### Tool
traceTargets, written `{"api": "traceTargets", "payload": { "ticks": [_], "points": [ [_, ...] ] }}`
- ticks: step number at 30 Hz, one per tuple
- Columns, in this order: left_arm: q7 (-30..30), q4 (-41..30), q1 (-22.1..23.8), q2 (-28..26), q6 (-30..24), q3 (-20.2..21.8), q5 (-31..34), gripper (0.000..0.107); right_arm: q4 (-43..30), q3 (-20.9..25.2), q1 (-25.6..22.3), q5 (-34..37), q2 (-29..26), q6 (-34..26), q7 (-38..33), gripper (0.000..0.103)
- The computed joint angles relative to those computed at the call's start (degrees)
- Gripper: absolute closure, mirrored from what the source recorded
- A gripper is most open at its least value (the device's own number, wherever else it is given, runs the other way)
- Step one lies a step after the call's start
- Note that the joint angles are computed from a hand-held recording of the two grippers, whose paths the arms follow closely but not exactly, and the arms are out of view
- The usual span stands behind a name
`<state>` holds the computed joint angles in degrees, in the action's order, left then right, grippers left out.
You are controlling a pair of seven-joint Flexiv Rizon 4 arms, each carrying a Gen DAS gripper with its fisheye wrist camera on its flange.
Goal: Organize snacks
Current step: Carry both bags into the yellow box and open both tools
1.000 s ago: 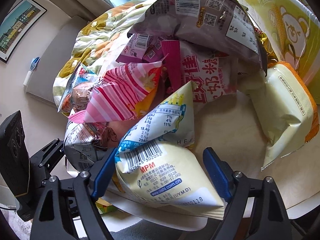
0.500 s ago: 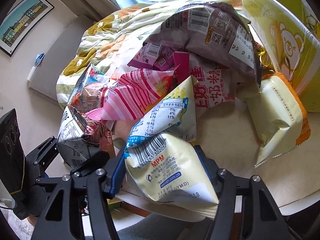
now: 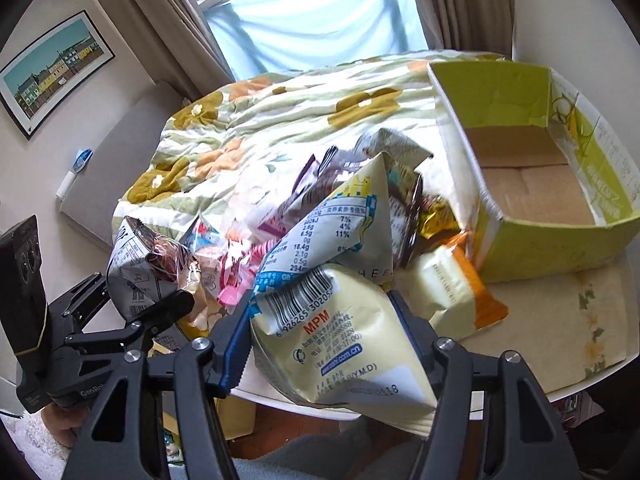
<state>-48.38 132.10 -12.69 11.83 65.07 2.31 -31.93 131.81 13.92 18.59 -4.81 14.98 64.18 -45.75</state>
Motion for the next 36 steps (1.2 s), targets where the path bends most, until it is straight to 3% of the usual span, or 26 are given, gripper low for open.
{"api": "traceTargets", "payload": {
  "ticks": [6,10,16,19,24,29,31,34,36],
  "points": [
    [-8.28,-10.11,-0.67,-6.66,3.23,-5.16,3.9,0.039,-1.99,-3.92,-4.14,-2.58,1.53,0.34,-4.64,0.044],
    [-21.46,-20.72,-0.93,-13.9,3.6,-8.4,15.22,0.039,-4.53,-8.5,-6.47,0.5,0.76,-0.16,-12.58,0.045],
    [-40.37,-43.33,-6.61,-28.72,-4.85,-8.34,29.45,0.039,-12.7,-16.16,-9.05,10.51,-4.32,-4.31,-29.82,0.044],
    [-45.85,-55.46,-10.04,-36.93,-11.23,-7.45,31.99,0.039,-17.16,-18.51,-10.95,14.83,-7.19,-7.22,-37.08,0.044],
    [-50.68,-75.95,-15.3,-50.68,-23.82,-5.42,34.34,0.039,-24.47,-20.51,-14.67,21.57,-12.58,-12.42,-46.76,0.044],
    [-51.64,-91.83,-18.39,-61.37,-35.44,-3.51,35.13,0.039,-28.49,-19.43,-19.1,25.41,-16.37,-15.01,-50.95,0.044],
    [-51.61,-98.21,-19.37,-65.29,-38.85,-2.53,35.9,0.031,-29.51,-18.61,-20.82,26.47,-17.46,-15.68,-51.65,0.044],
    [-51.92,-99.28,-19.25,-66.45,-39.02,-2.4,35.54,0.008,-30.56,-17.12,-23.27,27.41,-18.69,-16.54,-51.83,0.044],
    [-52.17,-95.57,-18.82,-64.56,-36.5,-2.62,35.39,0.006,-30.74,-16.01,-24.58,27.38,-18.98,-16.98,-51.46,0.044]
  ]
}}
